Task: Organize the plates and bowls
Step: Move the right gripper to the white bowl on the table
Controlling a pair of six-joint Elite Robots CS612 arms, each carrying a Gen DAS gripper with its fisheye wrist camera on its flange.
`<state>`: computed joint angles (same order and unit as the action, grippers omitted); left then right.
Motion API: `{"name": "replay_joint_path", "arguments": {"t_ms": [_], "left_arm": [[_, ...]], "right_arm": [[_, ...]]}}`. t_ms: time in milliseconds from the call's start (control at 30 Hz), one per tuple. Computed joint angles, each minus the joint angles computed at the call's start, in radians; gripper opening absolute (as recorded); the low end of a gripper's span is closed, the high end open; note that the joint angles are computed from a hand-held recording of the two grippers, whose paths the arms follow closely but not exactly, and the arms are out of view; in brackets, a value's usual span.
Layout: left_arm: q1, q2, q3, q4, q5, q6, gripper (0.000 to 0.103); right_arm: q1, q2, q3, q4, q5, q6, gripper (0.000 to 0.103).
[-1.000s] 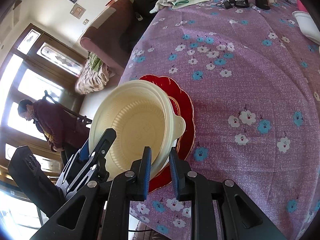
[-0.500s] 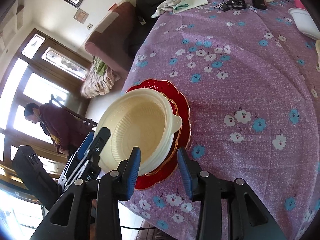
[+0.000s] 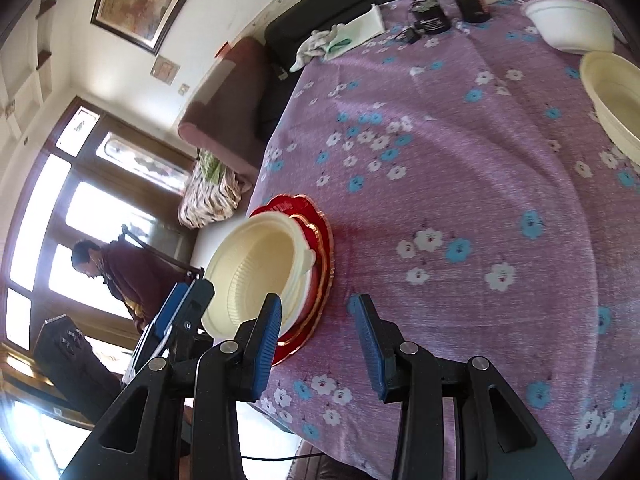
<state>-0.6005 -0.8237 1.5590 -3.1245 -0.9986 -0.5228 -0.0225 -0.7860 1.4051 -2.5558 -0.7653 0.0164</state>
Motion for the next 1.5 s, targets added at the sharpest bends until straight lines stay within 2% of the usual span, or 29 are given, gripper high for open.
{"name": "replay_joint_path", "arguments": {"t_ms": [200, 533, 600, 933, 1133, 1300, 1500], "left_arm": [[-0.03, 0.028, -0.061, 0.038, -0.046, 0.092, 0.064], [-0.046, 0.098, -0.192, 0.187, -0.252, 0.154, 0.064], [-0.045, 0.11, -0.214, 0.212, -0.285, 0.156, 0.064], [-0.044, 0.169, -0.344, 0.335, -0.365, 0.176, 0.064], [-0.043, 0.189, -0.389, 0.36, -0.386, 0.18, 0.064], [-0.039, 0.199, -0.403, 0.382, -0.393, 0.174, 0.064], [-0.029, 0.207, -0.415, 0.391, -0.404, 0.159, 0.064]], "right_arm": [[-0.038, 0.007, 0.014, -0.05, 0.031, 0.063, 0.042], [-0.116, 0.023, 0.032, -0.183, 0.066, 0.212, 0.042], [-0.131, 0.027, 0.034, -0.207, 0.068, 0.241, 0.045], [-0.193, 0.046, 0.021, -0.304, 0.012, 0.362, 0.046], [-0.212, 0.069, -0.076, -0.318, -0.094, 0.426, 0.046], [-0.208, 0.128, -0.228, -0.204, -0.184, 0.424, 0.046], [-0.201, 0.229, -0.418, -0.099, -0.19, 0.486, 0.046]]}}
